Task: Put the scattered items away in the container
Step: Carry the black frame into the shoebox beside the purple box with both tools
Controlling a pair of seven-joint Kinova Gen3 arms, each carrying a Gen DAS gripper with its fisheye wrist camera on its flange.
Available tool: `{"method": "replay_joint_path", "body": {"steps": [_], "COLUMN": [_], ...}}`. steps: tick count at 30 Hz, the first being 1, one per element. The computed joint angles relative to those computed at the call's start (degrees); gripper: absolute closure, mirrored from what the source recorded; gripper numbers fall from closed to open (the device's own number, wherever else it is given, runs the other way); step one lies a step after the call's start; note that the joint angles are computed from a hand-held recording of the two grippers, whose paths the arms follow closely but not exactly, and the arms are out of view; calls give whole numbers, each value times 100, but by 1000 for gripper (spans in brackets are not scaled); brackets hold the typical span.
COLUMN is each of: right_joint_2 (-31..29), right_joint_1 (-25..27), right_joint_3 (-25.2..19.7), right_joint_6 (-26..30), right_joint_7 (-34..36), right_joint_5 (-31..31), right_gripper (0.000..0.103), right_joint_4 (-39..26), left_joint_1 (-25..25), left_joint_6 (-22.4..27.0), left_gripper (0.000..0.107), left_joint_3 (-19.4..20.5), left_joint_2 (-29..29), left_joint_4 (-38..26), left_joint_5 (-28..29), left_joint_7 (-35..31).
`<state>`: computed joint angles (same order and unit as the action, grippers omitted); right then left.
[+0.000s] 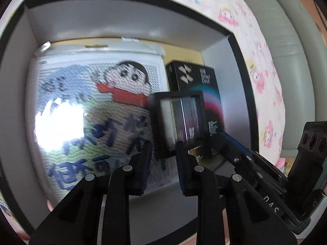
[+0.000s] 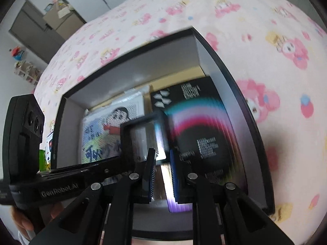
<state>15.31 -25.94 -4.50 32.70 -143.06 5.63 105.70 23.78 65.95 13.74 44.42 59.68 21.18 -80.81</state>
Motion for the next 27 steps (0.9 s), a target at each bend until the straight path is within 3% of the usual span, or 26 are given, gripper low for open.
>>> {"method": "replay_joint_path", "body": {"steps": [8, 13, 16, 21, 27], "right_joint_2": [104, -160, -255, 67, 142], "right_joint_1": [54, 170, 4, 62, 218], "right_joint_3": [25, -12, 64, 13, -39], "right_joint_6": [12, -244, -213, 192, 21], "right_joint_7": [-57, 14, -176, -85, 164], "right_joint_5": [17, -143, 124, 21, -231], "right_gripper": [90, 90, 90, 90, 90], "right_joint_4": [0, 252, 278, -6, 28], "left_joint_1": [132, -4, -130, -397, -283], "left_joint_6": [-2, -332, -324, -112, -69], "left_gripper": [85, 85, 85, 83, 83], "left_joint_3": [94, 126, 146, 288, 261], "left_joint_2": [373, 50, -80, 127, 394], "left_joint_4": [-498, 21, 241, 129, -224], "left_joint_5": [183, 274, 317, 711, 789], "left_joint_7": [225, 65, -46, -179, -32]}}
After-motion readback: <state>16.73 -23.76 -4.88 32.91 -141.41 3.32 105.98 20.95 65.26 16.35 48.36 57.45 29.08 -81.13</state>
